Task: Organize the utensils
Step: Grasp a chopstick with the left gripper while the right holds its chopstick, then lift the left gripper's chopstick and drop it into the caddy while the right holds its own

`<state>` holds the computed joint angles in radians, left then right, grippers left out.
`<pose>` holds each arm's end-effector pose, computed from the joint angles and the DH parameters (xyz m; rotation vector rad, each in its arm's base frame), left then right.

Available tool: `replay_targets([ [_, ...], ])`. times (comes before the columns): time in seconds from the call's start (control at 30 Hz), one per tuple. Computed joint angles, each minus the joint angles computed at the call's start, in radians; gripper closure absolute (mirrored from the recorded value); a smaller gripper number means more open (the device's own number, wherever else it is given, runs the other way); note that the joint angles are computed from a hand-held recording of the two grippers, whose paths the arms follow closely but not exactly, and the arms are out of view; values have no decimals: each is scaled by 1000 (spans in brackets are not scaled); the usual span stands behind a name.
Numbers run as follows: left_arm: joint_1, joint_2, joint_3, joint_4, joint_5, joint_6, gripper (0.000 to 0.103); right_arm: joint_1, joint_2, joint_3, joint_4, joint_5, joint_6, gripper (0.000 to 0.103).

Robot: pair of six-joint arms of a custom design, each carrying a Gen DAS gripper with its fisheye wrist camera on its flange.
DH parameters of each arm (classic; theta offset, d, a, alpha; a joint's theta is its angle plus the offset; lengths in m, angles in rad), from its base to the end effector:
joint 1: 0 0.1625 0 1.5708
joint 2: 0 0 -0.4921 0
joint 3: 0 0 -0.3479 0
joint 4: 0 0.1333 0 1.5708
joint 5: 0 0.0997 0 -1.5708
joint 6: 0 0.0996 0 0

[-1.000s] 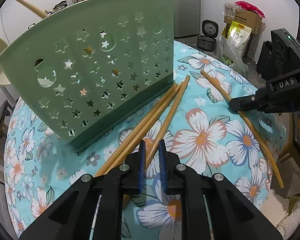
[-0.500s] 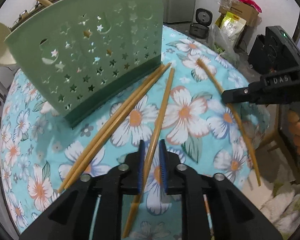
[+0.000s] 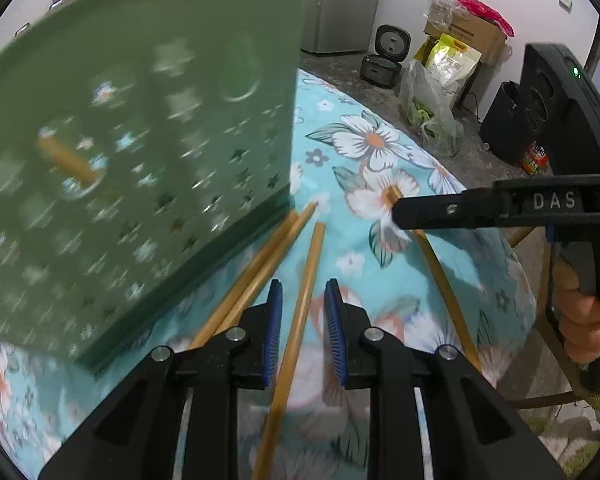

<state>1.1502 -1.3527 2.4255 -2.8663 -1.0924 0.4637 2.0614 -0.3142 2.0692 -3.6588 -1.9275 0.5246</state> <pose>0.0045 -0.4286 0.2731 1.0668 2.4220 -0.2818 0.3361 -0.4202 -0.0830 -0.1378 -2.9120 0.6833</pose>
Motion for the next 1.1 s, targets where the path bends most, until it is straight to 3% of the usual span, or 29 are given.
replay_targets([
  [0.33, -9, 95, 2, -122, 16, -23, 83, -24, 22, -57, 33, -22, -29, 96],
  [0.43, -14, 110, 10, -161, 21, -25, 92, -34, 26, -45, -4, 0, -20, 97],
  [0.57, -17, 113, 6, -172, 12, -42, 93, -35, 21, -23, -47, 20, -12, 98],
  [0.7, -15, 70, 2, -151, -4, -52, 94, -21, 13, -10, -73, 21, -16, 98],
  [1.1, -30, -195, -57, 50, -101, -161, 97, 73, -22, 11, -132, -24, -72, 98],
])
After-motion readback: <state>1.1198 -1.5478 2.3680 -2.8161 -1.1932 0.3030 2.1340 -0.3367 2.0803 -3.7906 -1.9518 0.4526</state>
